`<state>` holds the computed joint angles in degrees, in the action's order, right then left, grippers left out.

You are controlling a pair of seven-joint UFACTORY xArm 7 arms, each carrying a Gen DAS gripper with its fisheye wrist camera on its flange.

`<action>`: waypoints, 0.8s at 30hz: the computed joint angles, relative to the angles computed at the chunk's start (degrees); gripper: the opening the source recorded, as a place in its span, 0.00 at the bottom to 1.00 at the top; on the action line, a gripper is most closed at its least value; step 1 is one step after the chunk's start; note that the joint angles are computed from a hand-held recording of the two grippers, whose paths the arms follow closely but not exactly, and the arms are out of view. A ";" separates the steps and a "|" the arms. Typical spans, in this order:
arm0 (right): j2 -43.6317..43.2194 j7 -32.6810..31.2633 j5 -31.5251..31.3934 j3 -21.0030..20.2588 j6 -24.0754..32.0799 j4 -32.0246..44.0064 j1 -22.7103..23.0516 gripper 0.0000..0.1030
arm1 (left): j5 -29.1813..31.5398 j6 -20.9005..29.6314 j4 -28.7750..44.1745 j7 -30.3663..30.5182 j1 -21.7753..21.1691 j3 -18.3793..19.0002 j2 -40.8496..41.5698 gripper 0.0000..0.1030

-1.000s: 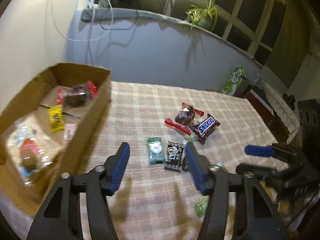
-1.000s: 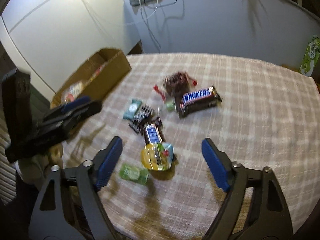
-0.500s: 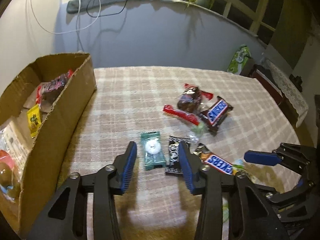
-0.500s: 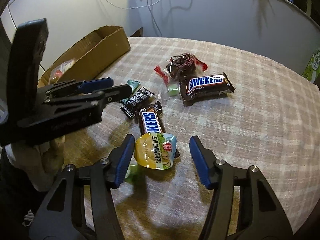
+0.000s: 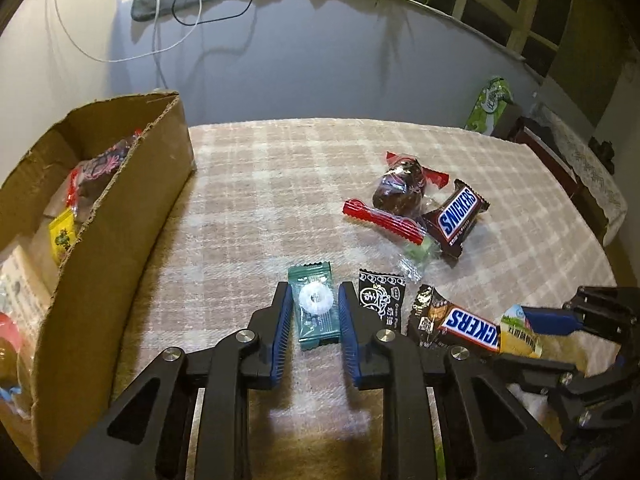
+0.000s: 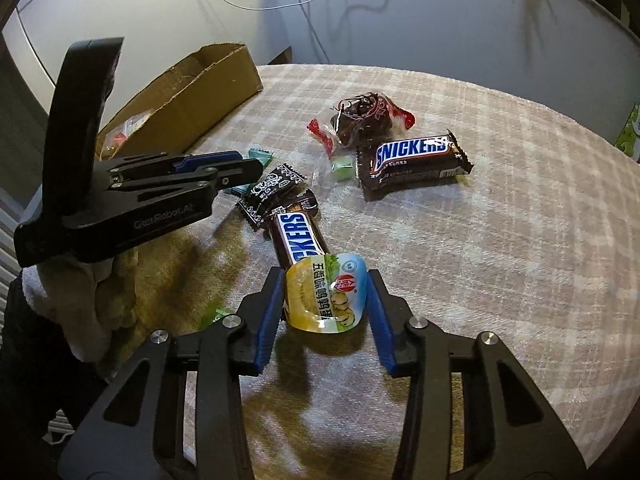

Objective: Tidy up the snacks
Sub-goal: 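Grasp the green mint pack with the left gripper while the right grasps the jelly cup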

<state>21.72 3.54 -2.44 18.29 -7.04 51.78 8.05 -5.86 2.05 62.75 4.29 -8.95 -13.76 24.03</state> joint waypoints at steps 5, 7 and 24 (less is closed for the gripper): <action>0.36 0.15 -0.16 6.34 -0.31 -0.58 -6.87 0.41 | 0.63 0.47 0.58 0.07 -0.57 0.38 0.42 0.22; 0.00 0.52 -0.35 7.03 -0.61 -1.16 -7.78 0.41 | 1.77 0.35 0.80 -0.78 -2.70 2.59 0.52 0.22; -2.34 7.17 -7.53 11.59 -3.48 -5.22 -15.80 0.38 | 6.54 -0.76 -0.10 -1.61 -4.74 4.39 0.22 0.21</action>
<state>19.38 10.72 -9.97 29.88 -10.52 46.57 -7.75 0.69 1.28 62.65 2.68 -13.69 -9.36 24.24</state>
